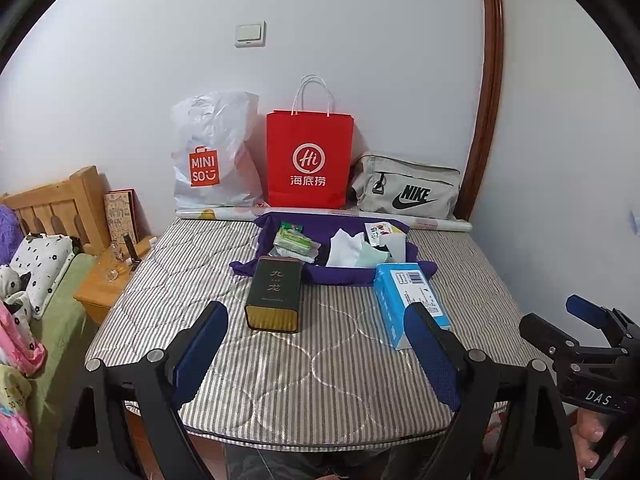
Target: Organize soft objects
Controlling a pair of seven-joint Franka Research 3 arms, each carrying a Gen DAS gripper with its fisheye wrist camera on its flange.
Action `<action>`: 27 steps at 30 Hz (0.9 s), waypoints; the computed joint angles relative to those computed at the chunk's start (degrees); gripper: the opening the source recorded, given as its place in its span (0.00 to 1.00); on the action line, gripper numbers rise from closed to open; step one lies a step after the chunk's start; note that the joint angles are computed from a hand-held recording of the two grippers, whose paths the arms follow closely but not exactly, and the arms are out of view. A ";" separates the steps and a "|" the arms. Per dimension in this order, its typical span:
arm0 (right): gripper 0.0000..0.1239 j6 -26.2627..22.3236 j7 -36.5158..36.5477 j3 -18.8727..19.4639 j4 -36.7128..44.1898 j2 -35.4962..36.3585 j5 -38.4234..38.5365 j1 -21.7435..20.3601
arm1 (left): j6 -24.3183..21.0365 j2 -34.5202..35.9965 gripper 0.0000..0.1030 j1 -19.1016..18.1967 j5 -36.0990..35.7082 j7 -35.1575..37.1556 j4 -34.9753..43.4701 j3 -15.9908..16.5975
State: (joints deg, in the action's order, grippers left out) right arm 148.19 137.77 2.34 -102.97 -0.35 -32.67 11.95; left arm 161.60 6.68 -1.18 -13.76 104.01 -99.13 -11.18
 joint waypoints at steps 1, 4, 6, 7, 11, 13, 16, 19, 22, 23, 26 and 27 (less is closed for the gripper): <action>0.83 -0.32 0.10 0.03 0.12 0.03 -0.32 0.04 | 0.18 -0.13 0.87 -0.04 0.20 -0.16 -0.22 0.04; 0.83 -0.52 -0.50 0.08 0.14 0.00 0.16 0.17 | 0.05 -0.47 0.87 -0.11 0.33 -0.22 -0.56 0.07; 0.83 -0.51 -0.63 0.11 0.07 -0.05 0.19 0.21 | 0.40 -0.81 0.87 -0.17 0.12 0.00 -1.00 0.05; 0.83 -0.57 -0.58 0.12 0.08 -0.05 0.09 0.23 | 0.42 -0.92 0.87 -0.21 0.06 0.06 -1.07 0.07; 0.83 -0.35 -0.65 0.11 -0.14 -0.19 0.42 0.21 | 0.49 -1.24 0.87 -0.28 -0.48 0.57 -1.29 0.20; 0.83 -0.36 -0.69 0.13 -0.14 -0.20 0.41 0.18 | 0.37 -1.22 0.87 -0.29 -0.81 0.86 -1.18 0.25; 0.83 -0.08 -0.96 0.14 -0.23 -0.20 0.80 0.15 | 0.25 -1.18 0.87 -0.31 -1.03 1.14 -1.11 0.31; 0.83 -0.01 -1.04 0.16 -0.39 -0.35 0.63 0.12 | 0.25 -1.34 0.87 -0.47 -0.31 0.54 -1.27 0.51; 0.83 -0.06 -1.13 0.24 -0.45 -0.41 0.72 0.10 | 0.14 -1.47 0.87 -0.52 -0.40 0.62 -1.29 0.53; 0.83 -0.11 -0.93 0.26 -0.46 -0.44 0.55 0.09 | 0.29 -1.57 0.87 -0.57 -0.24 0.42 -1.44 0.58; 0.83 0.15 -0.98 0.28 -0.90 -0.86 0.72 -0.02 | 0.42 -1.73 0.87 -0.60 -0.61 0.64 -1.63 0.54; 0.83 0.11 -0.90 0.33 -0.92 -0.90 0.62 -0.08 | 0.47 -1.74 0.87 -0.64 -0.48 0.49 -1.65 0.59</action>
